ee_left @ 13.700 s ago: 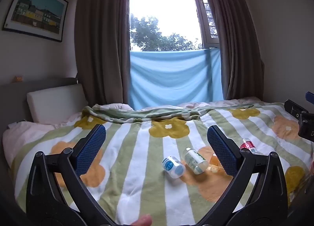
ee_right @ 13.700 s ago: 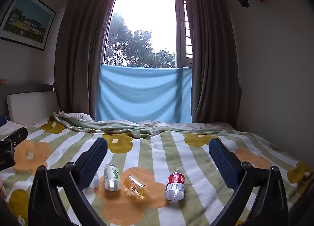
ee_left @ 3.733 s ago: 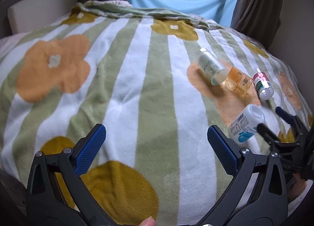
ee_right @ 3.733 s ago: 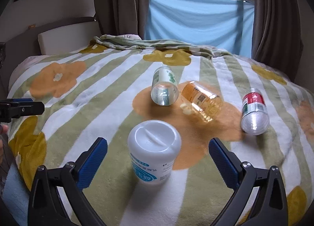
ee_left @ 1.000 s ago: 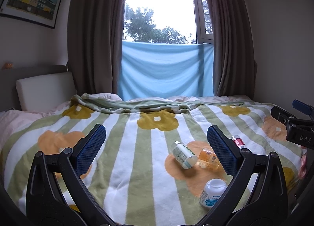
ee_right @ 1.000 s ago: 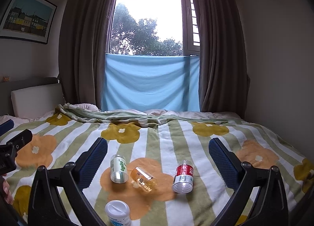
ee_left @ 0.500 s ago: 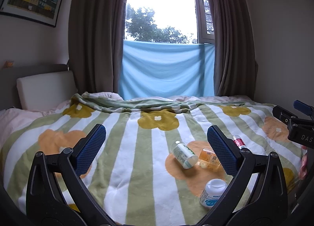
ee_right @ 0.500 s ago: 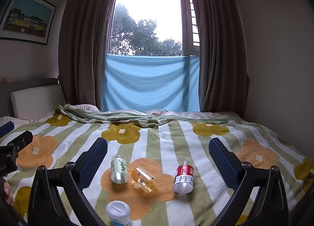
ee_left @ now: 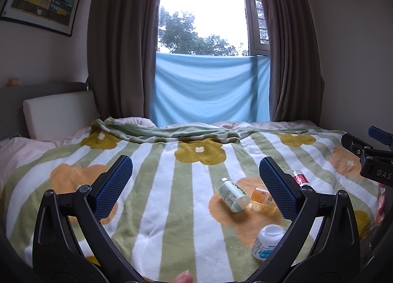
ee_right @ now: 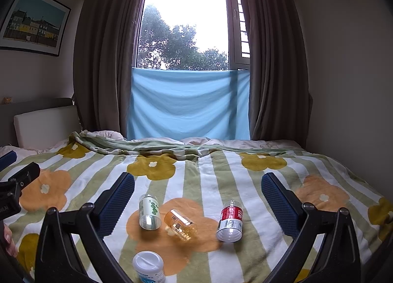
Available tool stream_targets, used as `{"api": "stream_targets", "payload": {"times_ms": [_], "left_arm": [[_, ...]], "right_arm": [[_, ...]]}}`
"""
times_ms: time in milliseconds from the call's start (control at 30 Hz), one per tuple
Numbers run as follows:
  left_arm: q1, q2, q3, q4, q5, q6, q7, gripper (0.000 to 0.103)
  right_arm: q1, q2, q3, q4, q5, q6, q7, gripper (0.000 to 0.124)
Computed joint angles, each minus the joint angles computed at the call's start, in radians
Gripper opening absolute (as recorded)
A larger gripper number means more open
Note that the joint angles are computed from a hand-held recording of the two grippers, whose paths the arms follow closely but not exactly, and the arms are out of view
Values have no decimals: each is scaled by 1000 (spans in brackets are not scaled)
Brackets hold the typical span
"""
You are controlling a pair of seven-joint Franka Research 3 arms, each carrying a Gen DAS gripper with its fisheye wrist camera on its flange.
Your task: Flip cup upside down
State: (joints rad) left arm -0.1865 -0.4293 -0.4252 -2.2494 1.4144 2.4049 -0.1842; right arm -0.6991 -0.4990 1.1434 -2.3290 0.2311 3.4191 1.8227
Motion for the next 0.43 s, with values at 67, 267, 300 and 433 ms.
{"api": "stream_targets", "payload": {"times_ms": [67,267,300,433], "left_arm": [[-1,-1,-4,0,3,-6,0,103],[-7,12,-49,18,35,-121,-4,103],[-12,13,-50,18,48,-128,-9,103],[-32,4,-34,9,72,-124,-36,103]], "right_arm": [[1,1,0,0,-1,0,1,103],[-10,-8,7,2,-1,-4,5,103],[-9,-6,6,2,-4,-3,6,103],[-9,-5,6,2,-6,-1,9,103]]}}
